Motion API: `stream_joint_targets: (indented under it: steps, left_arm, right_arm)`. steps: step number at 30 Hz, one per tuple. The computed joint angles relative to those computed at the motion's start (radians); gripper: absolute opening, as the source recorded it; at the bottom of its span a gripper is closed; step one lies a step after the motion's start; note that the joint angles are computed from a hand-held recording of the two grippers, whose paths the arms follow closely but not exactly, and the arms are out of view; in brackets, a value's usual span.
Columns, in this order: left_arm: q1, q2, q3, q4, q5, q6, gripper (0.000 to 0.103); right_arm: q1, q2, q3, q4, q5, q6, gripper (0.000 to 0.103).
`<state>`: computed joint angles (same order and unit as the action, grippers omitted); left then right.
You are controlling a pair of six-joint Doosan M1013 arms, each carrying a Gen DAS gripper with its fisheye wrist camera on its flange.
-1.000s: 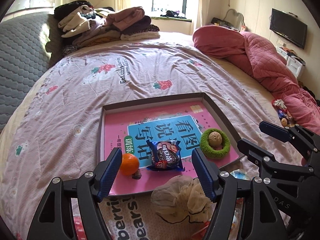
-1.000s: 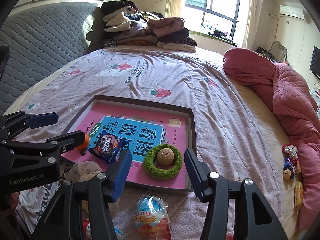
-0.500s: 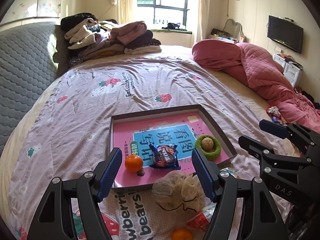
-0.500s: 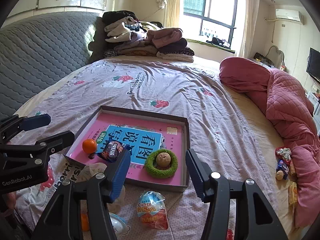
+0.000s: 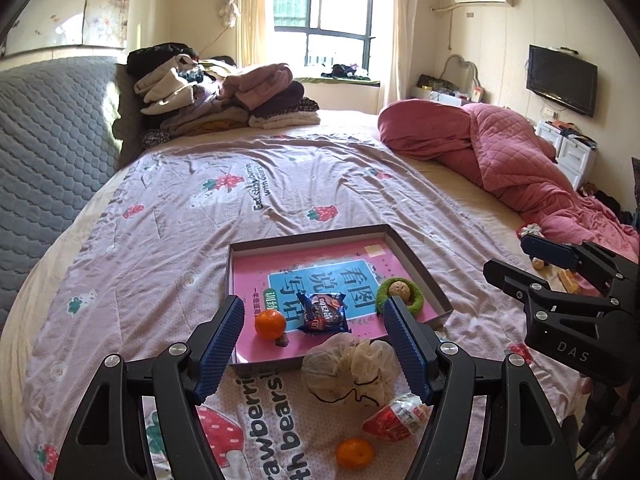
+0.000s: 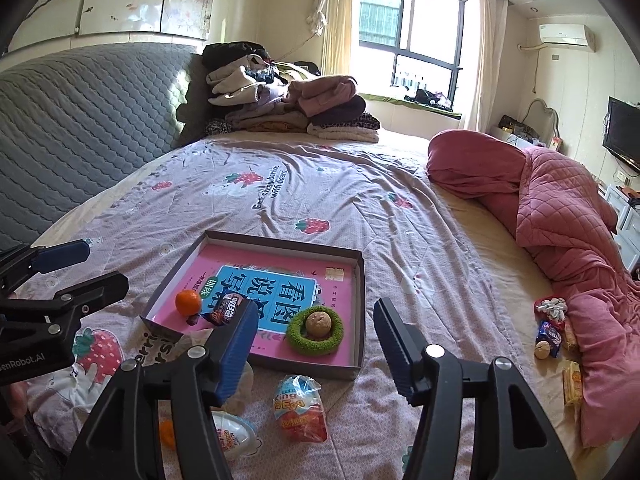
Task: Organize objects
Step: 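Withdraw both open grippers up and away from the tray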
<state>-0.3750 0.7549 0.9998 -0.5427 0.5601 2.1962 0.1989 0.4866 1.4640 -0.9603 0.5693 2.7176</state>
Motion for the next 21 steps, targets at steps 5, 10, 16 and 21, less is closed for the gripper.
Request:
stream_joint_targets:
  steps: [5, 10, 16, 21]
  left_arm:
    - [0.004, -0.028, 0.042, -0.043, -0.022, 0.050, 0.074]
    - [0.003, -0.050, 0.079, -0.054, -0.051, 0.074, 0.074]
    - [-0.003, -0.066, 0.118, -0.045, -0.072, 0.082, 0.074]
    - [-0.008, -0.076, 0.154, -0.053, -0.075, 0.096, 0.074]
  right_arm:
    - [0.005, -0.013, 0.013, -0.022, 0.003, 0.022, 0.060]
    - [0.012, -0.024, 0.027, -0.038, 0.001, 0.036, 0.060]
    - [0.016, -0.032, 0.044, -0.044, -0.004, 0.047, 0.061]
    - [0.019, -0.042, 0.065, -0.052, -0.011, 0.066, 0.061]
